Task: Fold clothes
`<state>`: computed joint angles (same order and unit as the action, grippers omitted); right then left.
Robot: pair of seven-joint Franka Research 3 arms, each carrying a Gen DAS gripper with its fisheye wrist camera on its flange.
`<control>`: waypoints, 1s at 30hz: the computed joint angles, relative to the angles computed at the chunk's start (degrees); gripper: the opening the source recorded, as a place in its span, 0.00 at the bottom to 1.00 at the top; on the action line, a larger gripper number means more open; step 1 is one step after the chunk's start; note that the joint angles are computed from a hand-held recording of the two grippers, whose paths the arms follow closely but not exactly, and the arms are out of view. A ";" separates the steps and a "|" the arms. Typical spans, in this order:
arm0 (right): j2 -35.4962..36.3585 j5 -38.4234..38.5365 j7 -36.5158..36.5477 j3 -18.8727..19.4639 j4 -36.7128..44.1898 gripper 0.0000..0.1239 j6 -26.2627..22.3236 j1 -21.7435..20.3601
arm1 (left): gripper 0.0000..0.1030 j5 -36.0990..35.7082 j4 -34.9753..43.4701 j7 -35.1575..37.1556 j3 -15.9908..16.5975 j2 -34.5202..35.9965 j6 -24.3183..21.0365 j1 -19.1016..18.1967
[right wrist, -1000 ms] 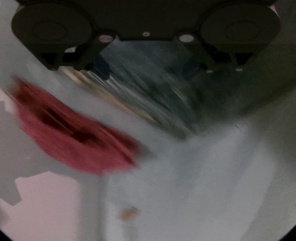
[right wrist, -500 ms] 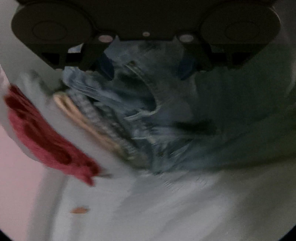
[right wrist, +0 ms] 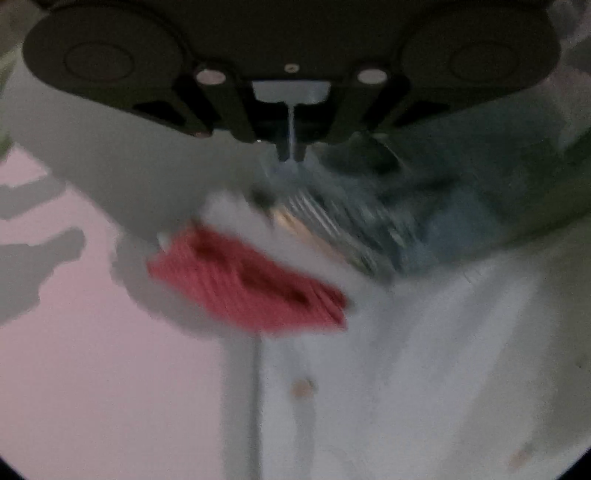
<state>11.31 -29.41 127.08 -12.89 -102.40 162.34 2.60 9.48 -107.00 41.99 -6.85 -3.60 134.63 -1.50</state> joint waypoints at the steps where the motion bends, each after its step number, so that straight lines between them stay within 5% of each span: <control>1: -0.08 2.46 -1.03 0.73 -0.50 0.08 0.32 -0.70 | 0.75 -0.09 0.02 0.26 -0.18 0.04 0.03 -0.20; 3: -0.38 8.54 -5.35 2.74 -1.78 0.28 2.29 -2.28 | 0.75 0.21 -0.10 1.03 -0.59 -0.17 0.12 -0.71; 4: 0.12 12.34 -9.93 4.46 -2.03 0.46 4.47 -3.21 | 0.75 0.02 0.01 1.64 -0.72 -0.19 0.01 -0.96; 6: 1.86 20.38 -20.29 8.51 -1.43 0.47 7.46 -5.27 | 0.75 -0.36 -0.01 2.42 -1.01 -0.41 -0.13 -1.49; 11: 12.42 26.18 -31.24 10.34 11.75 0.52 0.56 -3.87 | 0.75 1.70 -0.49 4.17 -1.84 -1.46 -2.06 -2.69; 13: 16.45 26.67 -31.32 8.29 17.07 0.43 -4.11 -1.87 | 0.75 2.57 -0.97 4.25 -2.05 -1.99 -3.44 -3.02; 14: 18.16 26.80 -30.78 6.94 19.14 0.09 -6.13 -0.79 | 0.75 2.67 -1.33 4.05 -2.08 -2.33 -4.04 -3.14; 21: 4.69 28.03 -27.20 2.56 2.46 0.04 2.01 2.02 | 0.75 3.80 -6.17 -1.11 -1.70 -7.03 -5.91 -2.45; 23: 3.99 30.52 -28.35 4.09 1.22 0.06 1.19 0.33 | 0.75 3.36 -7.87 -2.64 -1.36 -8.64 -6.51 -2.09; 25: 4.29 26.25 -24.36 1.61 1.72 0.17 -0.49 2.05 | 0.75 3.60 -9.20 -3.98 -1.27 -10.08 -7.64 -1.70; 28: 1.93 20.48 -9.77 -2.89 -1.74 0.58 3.56 4.18 | 0.75 4.70 -10.67 -6.09 -1.37 -12.12 -9.88 -1.10; 30: 1.30 24.93 -6.55 -1.02 -2.38 0.59 2.77 1.46 | 0.75 4.20 -12.10 -7.76 -1.02 -13.52 -10.31 -0.75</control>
